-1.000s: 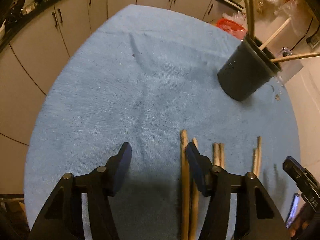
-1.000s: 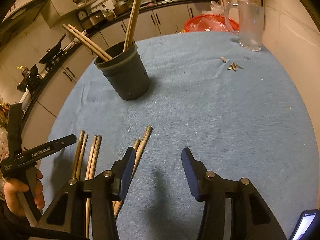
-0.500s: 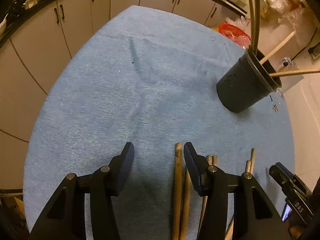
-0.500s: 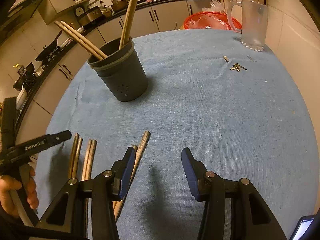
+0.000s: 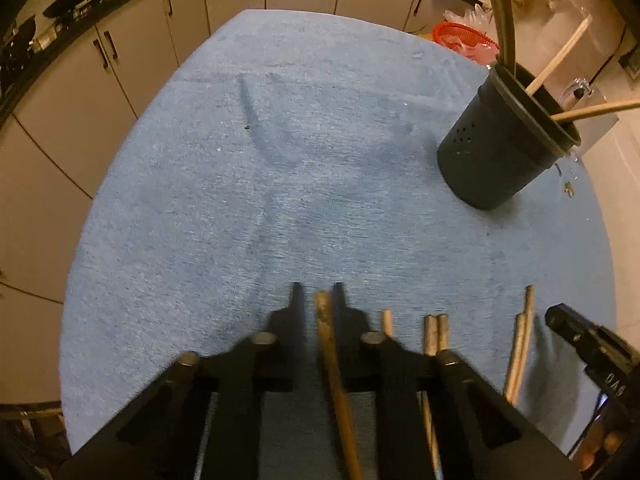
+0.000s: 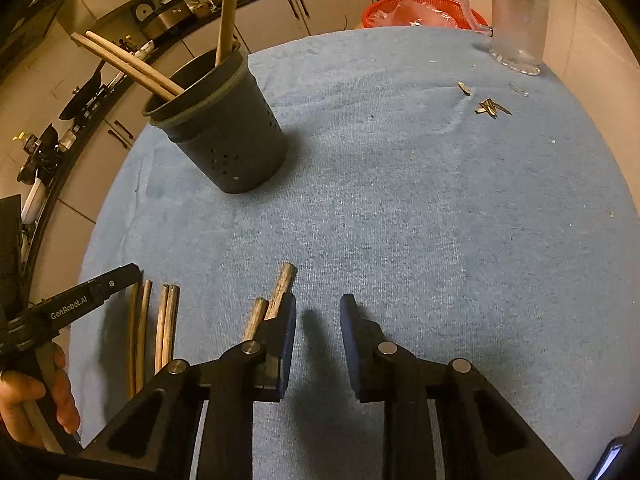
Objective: Organize utensils
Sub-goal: 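Close the left tool on a chopstick while the right tool grasps another, then lift both chopsticks and carry them over the dark holder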
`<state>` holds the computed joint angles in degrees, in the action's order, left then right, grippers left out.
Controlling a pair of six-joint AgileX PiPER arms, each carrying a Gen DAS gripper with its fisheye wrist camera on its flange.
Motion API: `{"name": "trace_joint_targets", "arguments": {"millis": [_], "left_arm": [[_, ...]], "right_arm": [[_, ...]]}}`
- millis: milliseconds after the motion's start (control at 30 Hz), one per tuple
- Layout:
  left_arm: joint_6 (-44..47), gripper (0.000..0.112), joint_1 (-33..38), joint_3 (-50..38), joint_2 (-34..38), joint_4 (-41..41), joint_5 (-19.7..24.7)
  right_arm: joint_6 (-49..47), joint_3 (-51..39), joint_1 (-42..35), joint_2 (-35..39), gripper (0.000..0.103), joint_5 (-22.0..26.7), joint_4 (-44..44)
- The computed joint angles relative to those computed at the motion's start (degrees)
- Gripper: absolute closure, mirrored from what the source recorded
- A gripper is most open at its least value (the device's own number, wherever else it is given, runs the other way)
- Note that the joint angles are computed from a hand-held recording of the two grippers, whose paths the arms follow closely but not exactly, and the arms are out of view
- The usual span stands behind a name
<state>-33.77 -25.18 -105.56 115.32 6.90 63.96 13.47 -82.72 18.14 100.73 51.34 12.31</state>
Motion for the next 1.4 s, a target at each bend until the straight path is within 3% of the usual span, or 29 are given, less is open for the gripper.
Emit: {"name": "trace_joint_targets", "arguments": {"millis": [133,367,567,700,933,1300,1400], "left_arm": [[1.35,0.105,0.38,1.0,-0.36,-0.95,-1.13],[3.85,0.105,1.47,-1.72,1.04,-1.28,0.83],[4.01,0.105,-0.13,-4.17,2.62,1.54,3.34],[4.28,0.104,-0.88,-3.21,2.23,2.81,2.6],[3.9,0.104,-2.61,-7.11,4.52,5.52,5.42],[0.44,0.106,-5.89,-4.37,2.98,9.31,3.39],[-1.54,0.106,-6.18,0.38,0.72,10.05,0.04]], "right_arm": [[-0.09,-0.99,-0.02,0.96,0.08,0.67,0.97],[2.66,-5.17,0.77,4.5,0.081,1.67,0.68],[7.98,-10.2,5.06,7.23,0.084,4.44,-8.53],[10.57,-9.13,8.51,6.69,0.092,3.9,-16.09],[11.05,-4.73,7.88,3.92,0.093,1.52,-15.38],[13.32,-4.39,9.97,4.07,0.093,0.08,-20.06],[13.81,-2.35,9.4,2.96,0.094,-2.03,-19.35]]}}
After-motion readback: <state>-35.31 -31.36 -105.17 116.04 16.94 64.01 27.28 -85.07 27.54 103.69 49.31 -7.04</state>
